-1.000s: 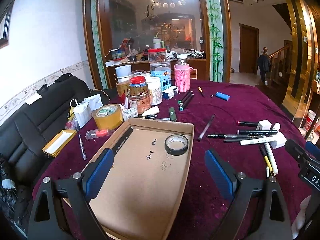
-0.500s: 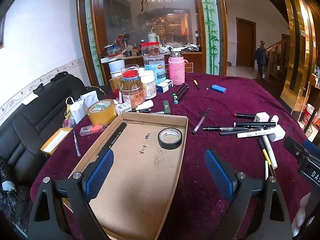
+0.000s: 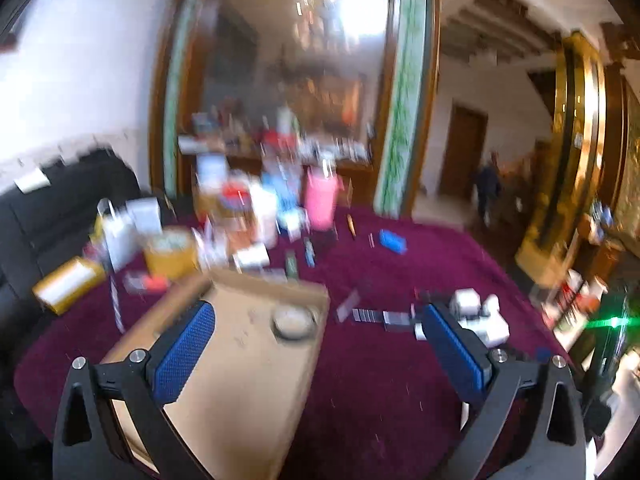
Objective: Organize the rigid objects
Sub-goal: 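Move both grippers back over the white pens on the table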
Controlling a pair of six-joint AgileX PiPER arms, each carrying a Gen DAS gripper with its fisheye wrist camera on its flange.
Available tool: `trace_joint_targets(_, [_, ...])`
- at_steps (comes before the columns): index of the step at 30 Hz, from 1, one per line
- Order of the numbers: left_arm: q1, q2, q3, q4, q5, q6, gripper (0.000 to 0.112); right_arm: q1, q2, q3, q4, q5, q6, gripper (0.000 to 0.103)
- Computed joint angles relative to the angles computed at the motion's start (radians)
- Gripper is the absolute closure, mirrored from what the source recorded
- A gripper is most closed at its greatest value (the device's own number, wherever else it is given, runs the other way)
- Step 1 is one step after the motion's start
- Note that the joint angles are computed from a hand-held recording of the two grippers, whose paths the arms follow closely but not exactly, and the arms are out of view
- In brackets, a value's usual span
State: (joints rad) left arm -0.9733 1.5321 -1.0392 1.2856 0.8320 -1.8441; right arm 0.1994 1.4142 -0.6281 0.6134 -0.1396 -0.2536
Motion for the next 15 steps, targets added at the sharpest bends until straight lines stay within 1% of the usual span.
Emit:
trace_joint_targets(1, [0.005,0.016,-0.009,-0.016,-0.005,0.01,0.009,-0.005,-0.001,0.003,-0.019,-0.001,0.018,0.001])
trace_joint_targets(5, [-0.024,0.07,-0.032,0.003,0.06,-0.017,0.009,-0.033,-0.006,0.011,-0.016,-0.008,-0.009,0.001])
trace_joint_targets(8, [-0.067,0.083,-0.034,0.051,0.132,-0.053,0.009,-0.069,0.002,0.005,-0.105,-0.001,0.057,0.001])
trace_joint_targets(9, [-0.077,0.086,-0.036,0.065,0.148,-0.057,0.009,-0.084,0.013,-0.007,-0.113,0.006,0.052,0.001])
trace_joint_targets(10, [-0.083,0.087,-0.041,0.075,0.148,-0.057,0.009,-0.095,0.024,-0.022,-0.11,0.014,0.034,0.001])
trace_joint_targets(11, [-0.082,0.082,-0.045,0.069,0.133,-0.044,0.009,-0.108,0.039,-0.046,-0.072,0.023,-0.024,0.001])
trace_joint_targets(13, [-0.066,0.092,-0.081,0.022,0.089,0.021,0.009,-0.124,0.063,-0.084,0.051,0.009,-0.182,0.001])
trace_joint_targets(14, [-0.062,0.116,-0.115,-0.011,0.083,0.069,0.009,-0.131,0.073,-0.094,0.067,-0.009,-0.209,0.001])
trace_joint_targets(15, [-0.066,0.141,-0.141,-0.027,0.099,0.097,0.009,-0.141,0.082,-0.102,0.051,-0.019,-0.197,0.001])
